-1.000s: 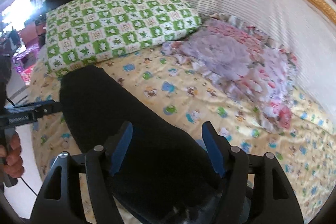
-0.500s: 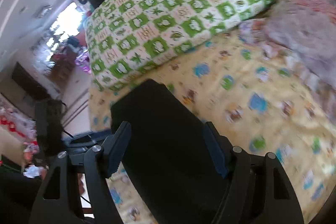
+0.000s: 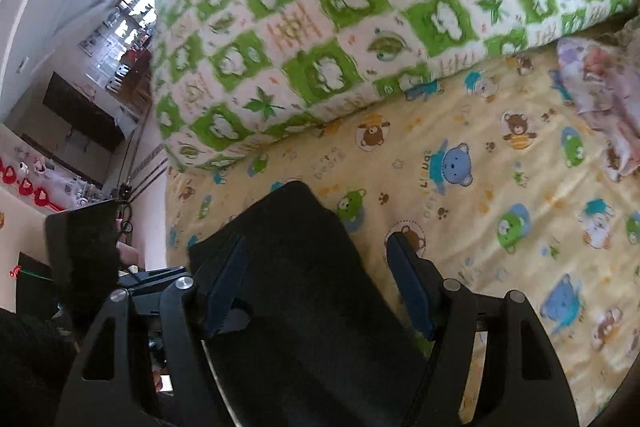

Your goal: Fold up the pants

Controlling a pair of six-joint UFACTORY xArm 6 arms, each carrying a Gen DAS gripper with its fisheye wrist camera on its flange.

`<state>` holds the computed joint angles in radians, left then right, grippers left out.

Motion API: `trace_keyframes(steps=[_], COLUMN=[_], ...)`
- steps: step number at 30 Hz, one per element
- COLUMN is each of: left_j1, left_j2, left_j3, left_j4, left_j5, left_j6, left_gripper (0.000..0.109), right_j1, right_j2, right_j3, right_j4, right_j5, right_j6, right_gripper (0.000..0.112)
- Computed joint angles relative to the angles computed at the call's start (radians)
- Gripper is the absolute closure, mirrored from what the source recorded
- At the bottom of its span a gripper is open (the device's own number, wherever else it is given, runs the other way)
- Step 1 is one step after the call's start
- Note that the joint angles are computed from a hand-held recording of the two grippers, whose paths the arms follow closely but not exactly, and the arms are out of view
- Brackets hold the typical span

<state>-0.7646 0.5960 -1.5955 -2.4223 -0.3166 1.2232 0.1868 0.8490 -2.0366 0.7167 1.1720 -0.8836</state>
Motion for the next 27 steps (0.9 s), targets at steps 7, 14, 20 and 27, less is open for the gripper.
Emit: trace_keyframes(steps=[7,14,20,27], left_j1=[0.006,-0.068,-0.121,-0.147], left_j2=[0.067,0.038,0.075,0.223], left_j3=[-0.126,-0.128,-0.280,-0.607], left_j4=[-0.084,0.111,0.077,-0.118], left_j5=[-0.055,-0.098,-0.149,-0.244], left_j6=[0.142,0.005,0.124,0.418], left_gripper=[0.084,0.088,0.088,0.088], right_j1=[0.013,-0.059,-0.173,-0.289], right_j2=[-0.061,-0.278,-0.458,-0.550], right_j3=[0.118,0.397,0.593,0.710], right_j4=[0.034,0.250,0.396,0.503], right_j5=[-0.090,-0.136,-0.126,-0.070], right_j6=[-0.051,-0.182,-0.259,-0.317], right_gripper=[0.088,0.091,0.105,0.112])
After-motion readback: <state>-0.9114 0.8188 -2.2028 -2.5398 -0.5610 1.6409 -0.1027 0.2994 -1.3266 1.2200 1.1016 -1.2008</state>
